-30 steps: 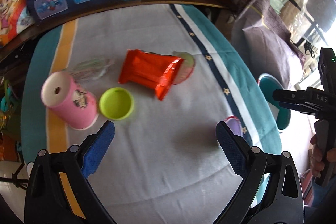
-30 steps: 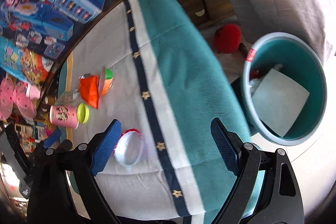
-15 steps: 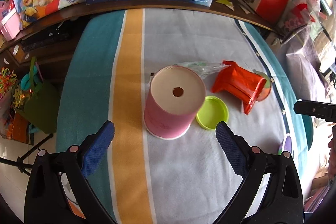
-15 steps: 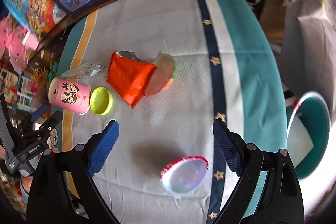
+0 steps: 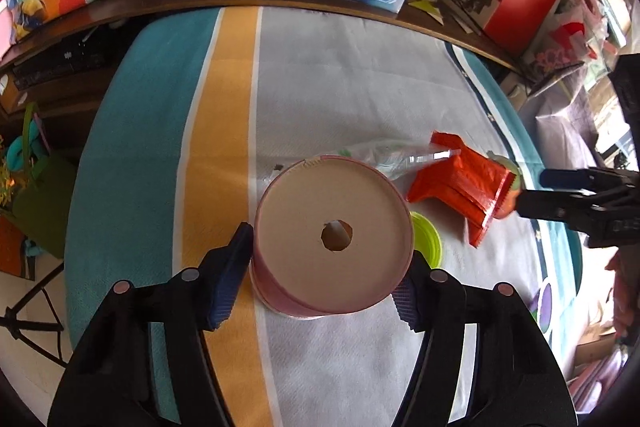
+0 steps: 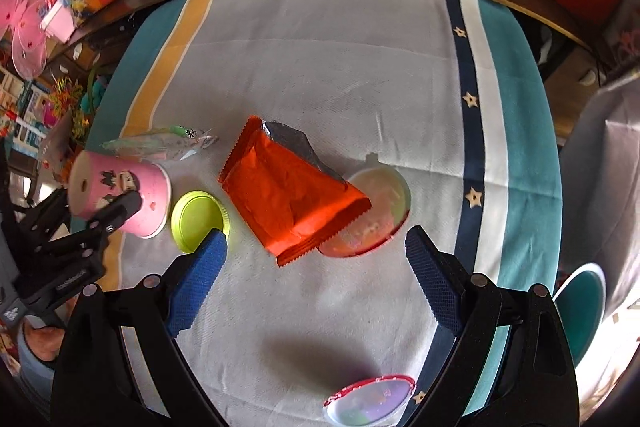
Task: Collect trash
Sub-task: 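Grasp the pink paper cup with the left gripper while the right grasps the orange wrapper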
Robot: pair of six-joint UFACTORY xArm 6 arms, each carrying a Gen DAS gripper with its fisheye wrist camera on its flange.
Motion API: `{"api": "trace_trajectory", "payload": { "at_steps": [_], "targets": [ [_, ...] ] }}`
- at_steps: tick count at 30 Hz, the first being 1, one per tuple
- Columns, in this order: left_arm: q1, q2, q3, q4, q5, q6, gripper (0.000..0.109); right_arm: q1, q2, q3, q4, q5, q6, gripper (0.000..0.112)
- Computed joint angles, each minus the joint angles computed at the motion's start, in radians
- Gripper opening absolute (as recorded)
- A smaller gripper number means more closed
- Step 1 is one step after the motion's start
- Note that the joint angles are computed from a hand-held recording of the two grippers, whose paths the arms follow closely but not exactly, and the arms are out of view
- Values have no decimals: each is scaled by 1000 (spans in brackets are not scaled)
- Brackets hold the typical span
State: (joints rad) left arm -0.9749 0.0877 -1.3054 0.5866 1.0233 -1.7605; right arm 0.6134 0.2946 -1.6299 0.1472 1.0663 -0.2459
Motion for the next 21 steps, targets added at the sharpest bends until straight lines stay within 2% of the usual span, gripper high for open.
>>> {"api": "trace_trajectory", "payload": {
  "at_steps": [6, 12, 16, 17, 18, 21],
  "targets": [
    [-34, -65, 73, -9, -23, -31, 64, 52, 57, -42, -74, -18, -64, 87],
    [-59, -99, 111, -17, -3, -65, 66, 85, 126, -100, -139, -12, -104, 87],
    [-61, -88, 103, -21, 24, -68, 70, 83, 149, -112, -117, -3, -114, 87],
    [-59, -84, 102, -26, 24, -70, 73, 79, 142, -100, -99, -12, -119, 84],
    [-57, -81, 103, -31, 23, -72, 73, 76, 136, -91, -88, -18, -124, 71],
    [-50, -79, 111, -39, 8, -78, 74, 66, 107, -61, -62, -30, -125, 47]
  ]
}}
